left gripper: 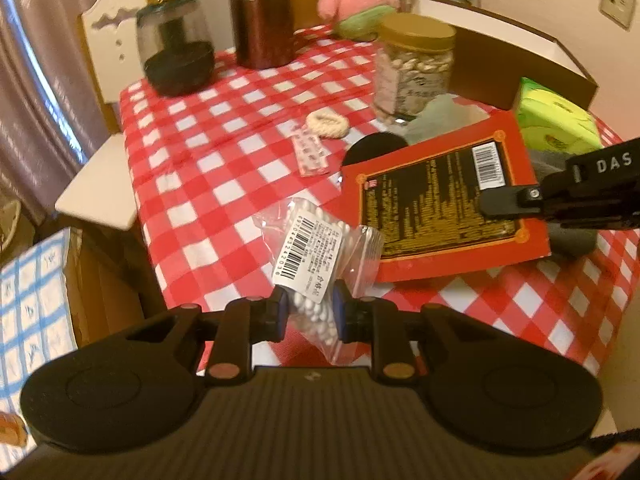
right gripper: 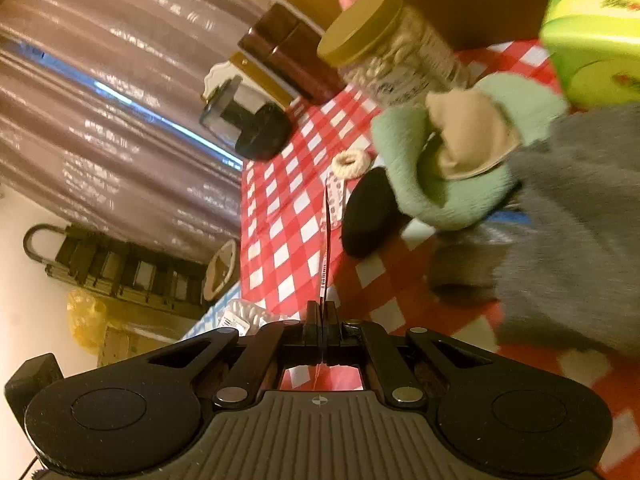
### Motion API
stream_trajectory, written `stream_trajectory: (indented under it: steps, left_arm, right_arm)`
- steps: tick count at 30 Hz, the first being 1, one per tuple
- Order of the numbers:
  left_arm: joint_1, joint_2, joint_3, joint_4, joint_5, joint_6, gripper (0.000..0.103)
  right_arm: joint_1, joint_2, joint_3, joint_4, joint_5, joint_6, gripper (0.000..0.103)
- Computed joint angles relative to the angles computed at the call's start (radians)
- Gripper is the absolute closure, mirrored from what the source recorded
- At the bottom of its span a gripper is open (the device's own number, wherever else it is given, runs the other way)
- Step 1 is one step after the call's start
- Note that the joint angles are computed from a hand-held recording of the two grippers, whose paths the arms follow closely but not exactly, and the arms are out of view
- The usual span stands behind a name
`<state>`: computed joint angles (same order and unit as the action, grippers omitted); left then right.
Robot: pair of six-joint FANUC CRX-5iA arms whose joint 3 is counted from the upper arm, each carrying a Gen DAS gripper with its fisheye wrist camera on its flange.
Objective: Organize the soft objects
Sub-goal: 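Lift the swab bag with the left tool while the right tool grasps the red card packet, then carry the swab bag and card packet into the brown box and release both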
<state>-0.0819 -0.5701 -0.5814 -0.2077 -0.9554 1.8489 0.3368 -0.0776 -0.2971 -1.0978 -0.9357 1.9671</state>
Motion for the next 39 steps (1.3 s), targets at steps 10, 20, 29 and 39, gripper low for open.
stream_trajectory:
  steps: [10,20,29,39]
  left_arm:
    - [-0.161,0.075,0.099,-0.05,-0.002,0.076,0.082]
    - [-0.351,0.267,0.268,-0.161,-0.031,0.275,0.082]
    - [-0.428,0.443,0.431,-0.227,-0.03,0.371,0.082]
    - [-0.436,0.609,0.622,-0.303,-0.014,0.401,0.082]
  right_arm:
    - [-0.174,-0.106,-0.028,0.017,-0.14,-0.036,0.103]
    - [-0.459,-0.096,0.051,0.062,-0.407,0.014,0.103]
    - [-0.649,-0.025,0.167,0.167,-0.488,0.043,0.103]
    - [-0.726,0.074,0.315,0.215,-0.374,0.065,0.103]
